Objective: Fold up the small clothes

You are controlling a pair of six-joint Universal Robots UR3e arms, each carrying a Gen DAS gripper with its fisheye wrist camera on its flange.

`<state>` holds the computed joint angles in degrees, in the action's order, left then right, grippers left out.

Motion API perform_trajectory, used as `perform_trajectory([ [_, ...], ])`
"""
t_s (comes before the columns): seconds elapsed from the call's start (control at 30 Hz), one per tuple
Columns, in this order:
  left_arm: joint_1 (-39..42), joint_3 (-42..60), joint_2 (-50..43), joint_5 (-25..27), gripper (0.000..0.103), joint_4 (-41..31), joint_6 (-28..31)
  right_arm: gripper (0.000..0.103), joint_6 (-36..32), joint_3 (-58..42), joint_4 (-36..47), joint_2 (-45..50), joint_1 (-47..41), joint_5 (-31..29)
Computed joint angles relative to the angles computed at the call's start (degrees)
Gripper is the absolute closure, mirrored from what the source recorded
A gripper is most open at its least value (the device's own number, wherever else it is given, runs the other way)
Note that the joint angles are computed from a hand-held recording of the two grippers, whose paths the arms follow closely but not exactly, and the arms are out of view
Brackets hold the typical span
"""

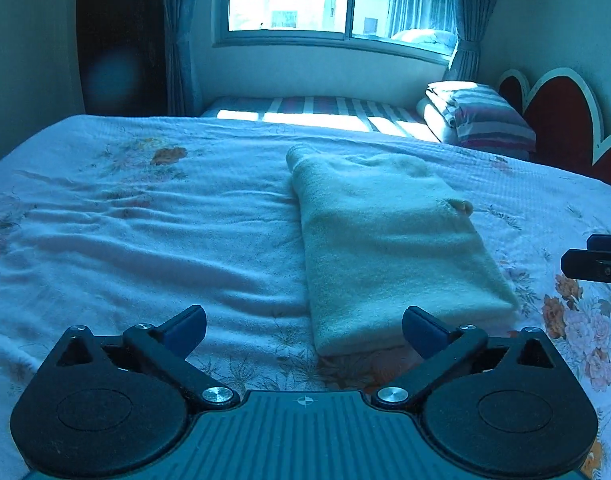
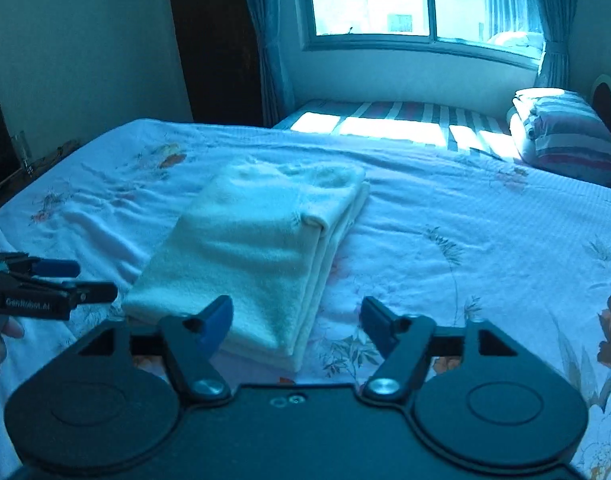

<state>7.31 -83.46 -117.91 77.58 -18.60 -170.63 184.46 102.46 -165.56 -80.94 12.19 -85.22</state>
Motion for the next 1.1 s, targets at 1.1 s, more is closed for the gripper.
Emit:
perform_trajectory([
  [1.1, -17.67, -37.56, 65.13, 11.25, 0.000, -9.55, -14.06, 0.000, 19.34, 12.37, 27.71, -46.21, 39.40, -45.70],
])
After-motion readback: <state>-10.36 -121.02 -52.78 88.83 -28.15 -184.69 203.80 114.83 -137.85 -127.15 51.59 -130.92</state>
